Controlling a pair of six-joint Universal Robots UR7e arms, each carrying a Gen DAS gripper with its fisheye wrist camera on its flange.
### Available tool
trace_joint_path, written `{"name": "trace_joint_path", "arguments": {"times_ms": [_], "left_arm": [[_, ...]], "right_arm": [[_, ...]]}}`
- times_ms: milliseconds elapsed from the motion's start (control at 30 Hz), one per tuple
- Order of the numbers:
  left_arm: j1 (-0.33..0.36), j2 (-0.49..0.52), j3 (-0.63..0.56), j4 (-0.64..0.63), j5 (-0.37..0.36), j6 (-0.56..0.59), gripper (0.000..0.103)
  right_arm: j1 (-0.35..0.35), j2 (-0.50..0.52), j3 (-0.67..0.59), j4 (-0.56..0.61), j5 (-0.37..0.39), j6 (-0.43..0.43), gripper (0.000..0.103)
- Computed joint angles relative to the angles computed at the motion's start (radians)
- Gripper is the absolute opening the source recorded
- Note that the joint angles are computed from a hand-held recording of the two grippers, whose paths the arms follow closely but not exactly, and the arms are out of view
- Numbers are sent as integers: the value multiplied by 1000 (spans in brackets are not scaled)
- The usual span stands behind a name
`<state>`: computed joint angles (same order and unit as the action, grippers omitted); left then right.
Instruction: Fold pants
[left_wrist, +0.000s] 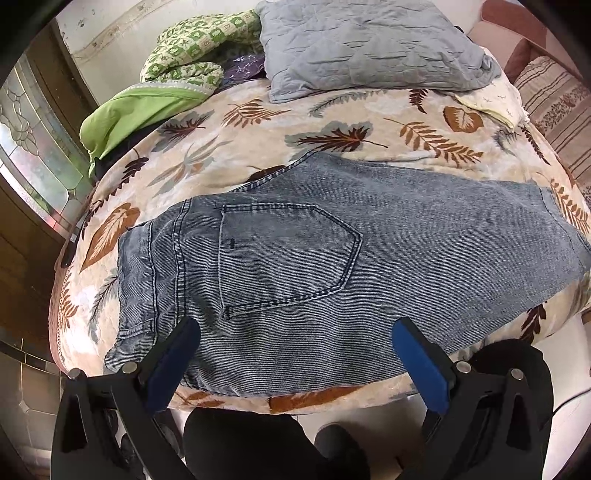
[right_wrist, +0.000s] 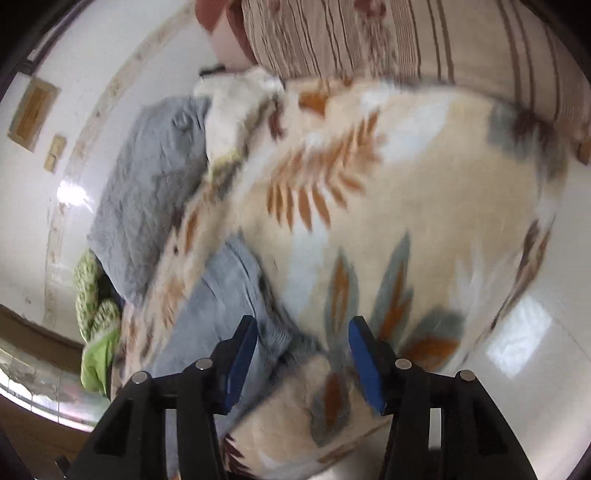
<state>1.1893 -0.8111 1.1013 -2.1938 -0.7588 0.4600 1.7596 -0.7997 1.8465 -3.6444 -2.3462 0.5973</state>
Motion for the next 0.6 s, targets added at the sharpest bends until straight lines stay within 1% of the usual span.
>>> {"name": "trace_joint_path", "arguments": {"times_ms": [100,167,233,267,300,400,433,500,533,600], "left_arm": [[1,1,0,-5,2,1,103],[4,5,-5,-11,1,4,103],[10,18,-10,-57,18,39,103],[13,24,-16,-66,22,44,103],[19,32,-29,-68,27,43,103],[36,53,-81,-39,42,7,103],[41,56,-98,-35,40,-3,103],[47,55,-114,-47,33,-9,103],[49,55,-120,-49,29,-12,103],[50,53,-137,-60,13,-16,103]], "right_arm": [[14,3,-86,71,20,-97,57],[23,37,-176,159,39,-151,57],[29,84,-262,239,37,-186,57],[28,108,-301,283,36,-186,57],[23,127,-334,334,46,-168,57],[-2,152,-359,418,111,-79,57],[-4,163,-369,436,99,-66,57],[-8,177,-377,433,72,-83,57],[-11,176,-378,441,72,-81,56],[-11,162,-379,477,72,-41,55]]}}
